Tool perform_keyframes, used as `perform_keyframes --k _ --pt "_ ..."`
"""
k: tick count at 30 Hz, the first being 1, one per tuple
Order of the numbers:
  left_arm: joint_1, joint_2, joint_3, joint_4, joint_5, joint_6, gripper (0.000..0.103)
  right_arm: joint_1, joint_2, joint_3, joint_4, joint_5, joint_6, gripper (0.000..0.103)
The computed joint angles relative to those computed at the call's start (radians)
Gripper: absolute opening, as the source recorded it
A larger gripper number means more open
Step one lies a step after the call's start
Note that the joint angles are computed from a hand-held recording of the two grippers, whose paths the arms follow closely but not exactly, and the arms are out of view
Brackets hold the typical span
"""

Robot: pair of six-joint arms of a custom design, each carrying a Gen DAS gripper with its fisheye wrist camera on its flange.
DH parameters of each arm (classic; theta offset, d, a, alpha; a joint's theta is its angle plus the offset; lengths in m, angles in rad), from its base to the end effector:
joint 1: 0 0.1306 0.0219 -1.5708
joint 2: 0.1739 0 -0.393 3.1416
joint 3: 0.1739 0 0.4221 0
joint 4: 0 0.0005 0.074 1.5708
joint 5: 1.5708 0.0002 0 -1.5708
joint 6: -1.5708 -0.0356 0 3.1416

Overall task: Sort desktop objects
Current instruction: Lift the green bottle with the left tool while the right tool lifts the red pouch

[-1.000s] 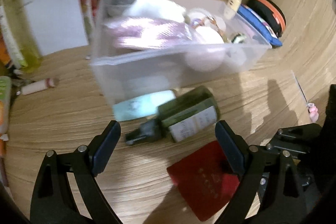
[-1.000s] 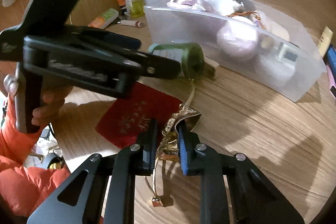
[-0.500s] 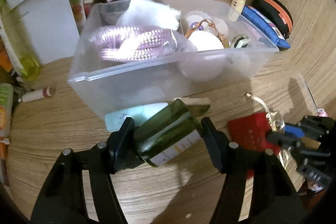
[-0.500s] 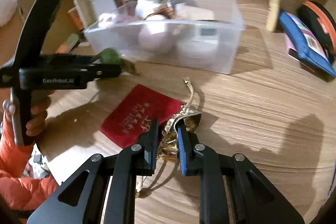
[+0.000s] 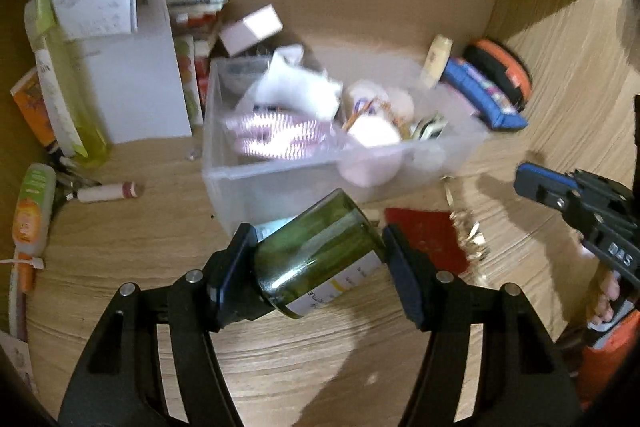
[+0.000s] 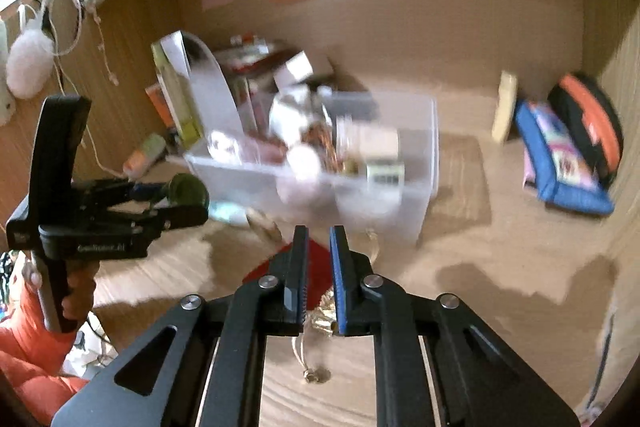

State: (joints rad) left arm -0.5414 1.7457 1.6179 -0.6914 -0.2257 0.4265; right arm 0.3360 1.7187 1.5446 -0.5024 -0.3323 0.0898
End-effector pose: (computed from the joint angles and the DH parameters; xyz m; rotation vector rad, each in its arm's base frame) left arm 0.5600 -0.3280 0.3666 0.0303 2.3719 -0.1973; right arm 0.6060 0.2234 0.3628 -0.6507 2.1557 0.5057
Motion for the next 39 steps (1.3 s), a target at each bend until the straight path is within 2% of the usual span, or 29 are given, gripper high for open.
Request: perform_keyframes --k 5,6,7,8,9,10,14,18,20,21,22,24,25,26,27,28,31,39 --pt "-0.004 -0.045 -0.032 0.068 -0.032 0.004 0.064 0.015 0.015 0.028 -0.072 0.01 0.064 0.011" --pt "-0.002 -0.052 -0.039 0.077 -0.032 0.004 0.064 0.019 0.022 0.033 -0.097 0.014 0.08 0.019" --pt "-0.001 -0.057 -0.044 0.083 -0.031 0.004 0.064 0.021 0.03 0.035 -0.114 0.015 0.098 0.037" --pt "0.001 -0.061 -0.05 0.089 -0.023 0.001 0.064 0.028 0.043 0.041 -0.128 0.025 0.119 0.05" --pt "0.002 -0.063 -0.055 0.093 -0.021 0.004 0.064 0.034 0.052 0.039 -0.123 0.044 0.136 0.072" --pt "0.003 -0.067 -0.063 0.094 -0.02 0.007 0.064 0.039 0.059 0.037 -0.115 0.061 0.147 0.076" --pt "0.003 -0.063 -0.071 0.086 -0.006 0.021 0.064 0.056 0.134 0.113 -0.205 0.109 0.191 0.076" --pt "0.002 -0.069 -0.085 0.099 -0.002 0.026 0.064 0.053 0.206 0.201 -0.328 0.076 0.218 0.076" --pt "0.001 -0.074 -0.093 0.107 -0.007 0.023 0.064 0.058 0.211 0.202 -0.333 0.089 0.24 0.075" --pt "0.001 -0.075 -0.095 0.111 -0.007 0.023 0.064 0.063 0.216 0.203 -0.34 0.106 0.257 0.068" --pt "0.002 -0.076 -0.096 0.114 -0.006 0.023 0.064 0.067 0.206 0.183 -0.309 0.125 0.264 0.064" --pt "0.004 -0.078 -0.098 0.121 -0.002 0.026 0.064 0.065 0.199 0.172 -0.3 0.113 0.268 0.057" --pt "0.004 -0.079 -0.1 0.125 0.001 0.027 0.064 0.064 0.196 0.167 -0.292 0.113 0.266 0.049" --pt "0.005 -0.078 -0.099 0.126 0.002 0.028 0.064 0.061 0.195 0.166 -0.294 0.107 0.265 0.046" --pt "0.005 -0.077 -0.098 0.127 0.004 0.03 0.064 0.059 0.192 0.161 -0.29 0.109 0.262 0.039" --pt "0.006 -0.077 -0.098 0.129 0.007 0.03 0.064 0.056 0.19 0.16 -0.292 0.103 0.259 0.027" --pt "0.005 -0.079 -0.097 0.133 0.009 0.031 0.064 0.041 0.182 0.155 -0.304 0.055 0.236 0.011" --pt "-0.009 -0.089 -0.075 0.149 -0.025 0.0 0.064 0.023 0.042 0.019 -0.184 -0.048 0.249 0.008"
